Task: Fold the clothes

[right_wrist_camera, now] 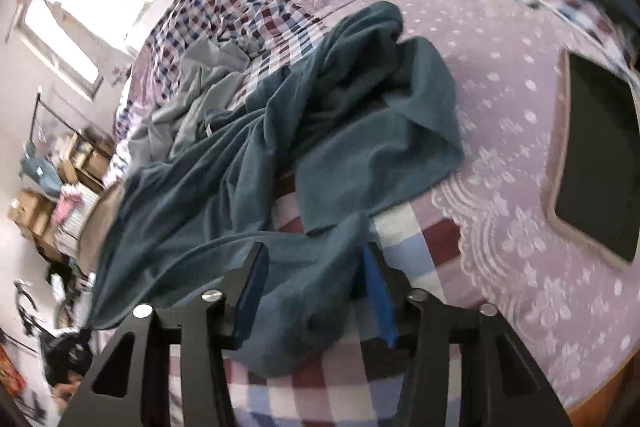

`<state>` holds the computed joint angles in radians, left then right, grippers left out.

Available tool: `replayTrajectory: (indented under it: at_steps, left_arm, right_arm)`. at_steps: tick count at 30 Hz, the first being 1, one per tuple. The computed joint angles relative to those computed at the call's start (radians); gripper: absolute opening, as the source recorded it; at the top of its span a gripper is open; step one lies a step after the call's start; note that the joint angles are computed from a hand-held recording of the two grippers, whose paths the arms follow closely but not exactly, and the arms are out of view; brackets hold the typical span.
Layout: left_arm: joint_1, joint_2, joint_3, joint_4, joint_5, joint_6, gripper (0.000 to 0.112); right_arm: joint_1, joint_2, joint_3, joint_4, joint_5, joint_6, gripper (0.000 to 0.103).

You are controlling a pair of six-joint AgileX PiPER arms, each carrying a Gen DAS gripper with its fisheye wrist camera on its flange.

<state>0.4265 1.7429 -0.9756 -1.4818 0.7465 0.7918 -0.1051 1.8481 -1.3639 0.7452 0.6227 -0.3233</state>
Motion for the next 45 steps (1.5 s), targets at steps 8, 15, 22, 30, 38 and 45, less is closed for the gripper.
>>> replayTrajectory:
  at_steps: [8,15,22,30,38,45]
  left_arm:
    - [-0.015,0.008,-0.001,0.045,-0.019,-0.041,0.003]
    - [0.005,-0.058,0.077,0.078,0.026,-0.044,0.003]
    - [0.088,-0.141,0.164,0.089,0.078,-0.018,0.003]
    - [0.142,-0.091,0.154,0.036,0.096,-0.014,0.003]
    - [0.177,0.005,0.101,-0.049,0.12,0.009,0.002]
    - [0.199,0.043,0.074,-0.14,0.147,0.059,0.002]
  right_arm:
    - [0.059,-0.287,0.214,0.376,-0.276,-0.581,0.001]
    - [-0.044,-0.399,0.223,0.206,0.279,-0.852,0.001]
    - [-0.004,-0.461,0.273,-0.069,0.44,-0.702,0.013]
    - [0.09,-0.39,0.271,-0.17,0.205,-0.348,0.053]
    - [0.293,-0.324,0.251,-0.503,0.138,-0.132,0.05]
    - [0.028,-0.26,0.241,-0.212,0.206,-0.155,0.051]
